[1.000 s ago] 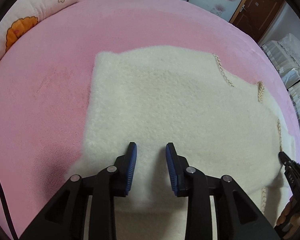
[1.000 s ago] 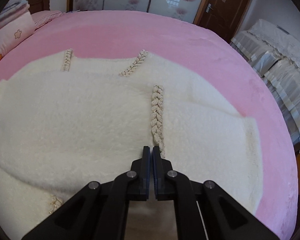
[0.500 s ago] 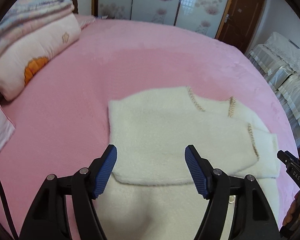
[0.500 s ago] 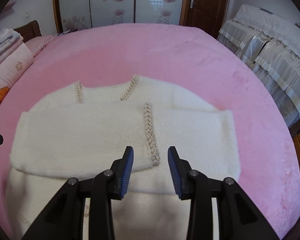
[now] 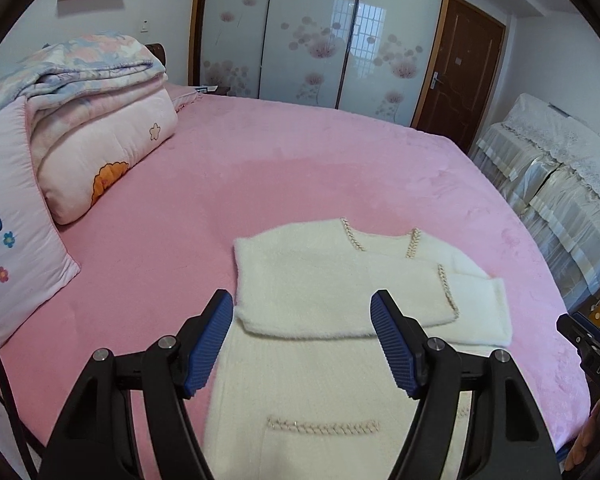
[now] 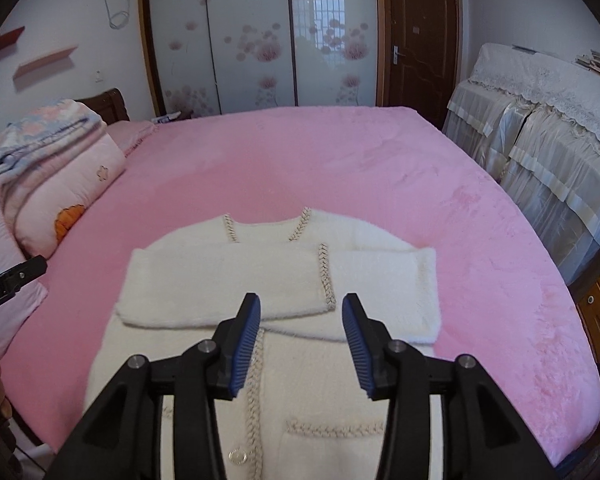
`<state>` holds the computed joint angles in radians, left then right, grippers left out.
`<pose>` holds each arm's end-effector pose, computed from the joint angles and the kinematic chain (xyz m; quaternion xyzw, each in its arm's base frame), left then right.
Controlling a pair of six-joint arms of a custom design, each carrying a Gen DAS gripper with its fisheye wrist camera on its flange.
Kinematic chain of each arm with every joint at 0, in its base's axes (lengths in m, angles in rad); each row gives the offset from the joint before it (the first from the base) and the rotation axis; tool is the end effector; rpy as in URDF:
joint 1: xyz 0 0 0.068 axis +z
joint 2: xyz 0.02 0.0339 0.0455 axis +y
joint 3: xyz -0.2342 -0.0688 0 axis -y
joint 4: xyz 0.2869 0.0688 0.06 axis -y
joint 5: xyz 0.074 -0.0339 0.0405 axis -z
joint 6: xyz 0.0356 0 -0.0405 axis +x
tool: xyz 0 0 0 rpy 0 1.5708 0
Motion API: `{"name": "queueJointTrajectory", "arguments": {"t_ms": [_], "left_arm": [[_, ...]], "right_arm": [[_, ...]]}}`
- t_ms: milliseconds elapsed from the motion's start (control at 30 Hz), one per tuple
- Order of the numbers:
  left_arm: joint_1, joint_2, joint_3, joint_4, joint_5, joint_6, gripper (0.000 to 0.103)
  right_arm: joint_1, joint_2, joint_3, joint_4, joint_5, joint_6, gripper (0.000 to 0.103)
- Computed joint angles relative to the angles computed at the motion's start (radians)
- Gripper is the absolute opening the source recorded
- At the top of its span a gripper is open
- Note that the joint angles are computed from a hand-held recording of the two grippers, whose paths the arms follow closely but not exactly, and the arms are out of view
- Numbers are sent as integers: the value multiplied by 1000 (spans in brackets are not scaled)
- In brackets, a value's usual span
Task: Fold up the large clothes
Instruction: 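Move both tools to the braided hem of the cardigan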
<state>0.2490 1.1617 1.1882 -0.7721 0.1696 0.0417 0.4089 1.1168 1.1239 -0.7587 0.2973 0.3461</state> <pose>0.2847 0.0662 0.3219 -0.0607 0.9114 -0.0189 0.4066 0.2635 0.1028 0.3122 0.0305 0.9086 0.0189 0.4162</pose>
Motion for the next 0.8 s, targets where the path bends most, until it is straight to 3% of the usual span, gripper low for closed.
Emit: {"name": "queueJointTrajectory", "arguments": {"t_ms": [400,800], "left_arm": [[131,-354,-172,-215,97,69,77],[296,-666,-530,-324,187,229,77]], "right_arm": [[131,-403,-201,-171,60,60,46],[285,-743,-475,-365,160,223,46]]}}
